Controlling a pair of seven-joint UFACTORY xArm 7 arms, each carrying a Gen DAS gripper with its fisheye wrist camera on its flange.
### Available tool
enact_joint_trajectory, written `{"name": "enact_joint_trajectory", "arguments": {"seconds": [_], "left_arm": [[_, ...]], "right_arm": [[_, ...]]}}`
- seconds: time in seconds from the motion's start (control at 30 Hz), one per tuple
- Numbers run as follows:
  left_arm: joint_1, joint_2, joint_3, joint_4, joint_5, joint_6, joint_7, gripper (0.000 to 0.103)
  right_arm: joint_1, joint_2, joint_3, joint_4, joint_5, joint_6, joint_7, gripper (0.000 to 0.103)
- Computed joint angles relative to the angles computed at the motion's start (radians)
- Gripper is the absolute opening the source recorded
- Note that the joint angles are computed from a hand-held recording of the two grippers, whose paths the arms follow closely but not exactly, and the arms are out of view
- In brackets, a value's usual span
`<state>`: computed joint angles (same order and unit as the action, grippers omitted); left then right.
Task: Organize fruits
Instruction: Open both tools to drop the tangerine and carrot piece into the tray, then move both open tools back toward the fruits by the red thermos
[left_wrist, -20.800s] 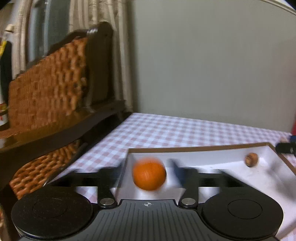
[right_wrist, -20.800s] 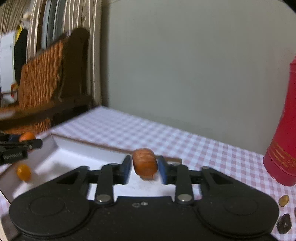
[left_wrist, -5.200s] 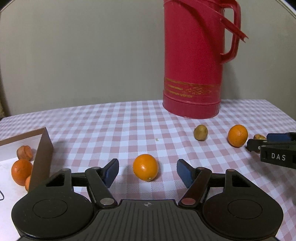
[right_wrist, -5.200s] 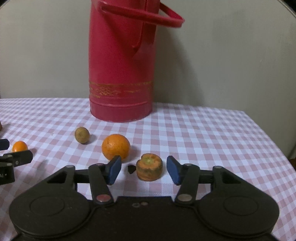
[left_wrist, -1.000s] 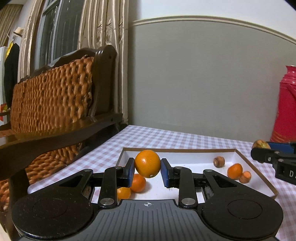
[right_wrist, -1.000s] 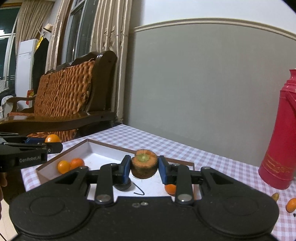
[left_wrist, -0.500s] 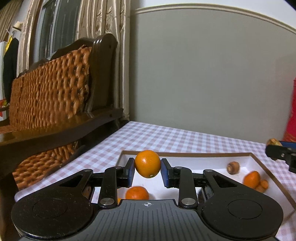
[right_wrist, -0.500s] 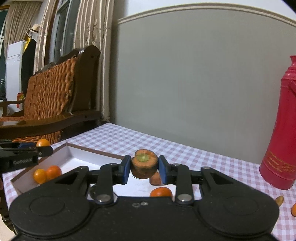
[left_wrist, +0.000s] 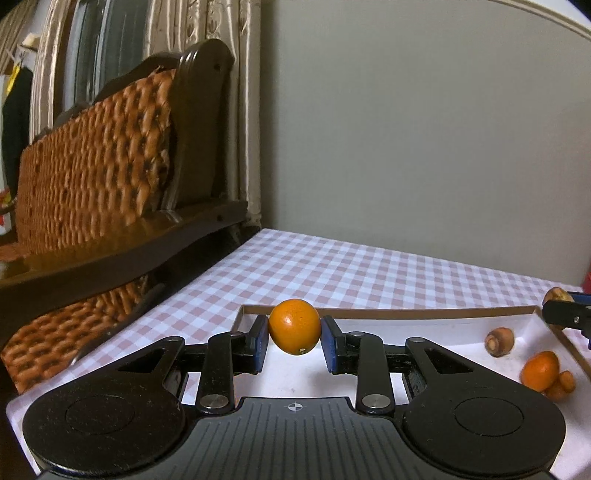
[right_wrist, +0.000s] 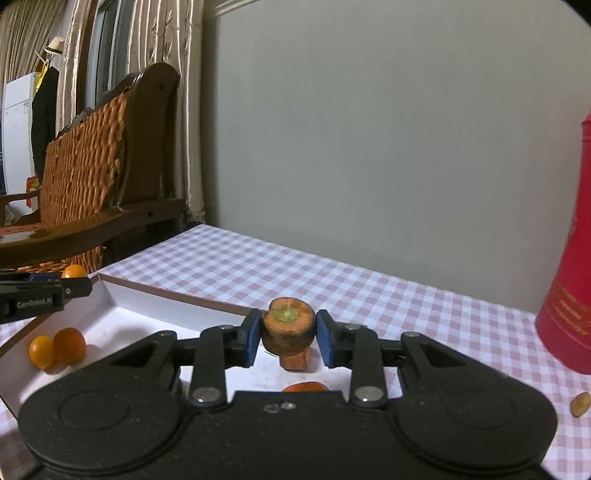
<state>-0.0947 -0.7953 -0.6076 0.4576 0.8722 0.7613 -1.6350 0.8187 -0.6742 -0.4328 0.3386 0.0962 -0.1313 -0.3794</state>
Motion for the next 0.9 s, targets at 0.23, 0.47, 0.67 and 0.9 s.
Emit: {"name": "enact_joint_trajectory", "arguments": {"seconds": [0.23,0.47,0.67,0.9], "left_arm": [[-0.015,-0.043,-0.034,-0.008,0.014,0.074,-0.074,0.103],[-0.040,-0.058,-0.024,-0.018,-0.009,0.062,-0.059,0.103],[-0.059,-0.057,-0.053,-0.006,-0.037,0.088,-0.049,0.103],[-0.068,-0.030,-0.133,0.061,-0.036,0.138,-0.056,0.103]], "right_arm": [[-0.067,0.069,0.037,-0.013,-0.032,-0.165,0.066,0.097],[-0.097,0.010,0.048,-0.033,-0.110,-0.117,0.137,0.097],[-0.129,-0.010,0.064,-0.041,-0.133,-0.078,0.157,0.097],[-0.209,-0.146,0.125,-0.104,-0.127,-0.013,0.114,0.097]]}}
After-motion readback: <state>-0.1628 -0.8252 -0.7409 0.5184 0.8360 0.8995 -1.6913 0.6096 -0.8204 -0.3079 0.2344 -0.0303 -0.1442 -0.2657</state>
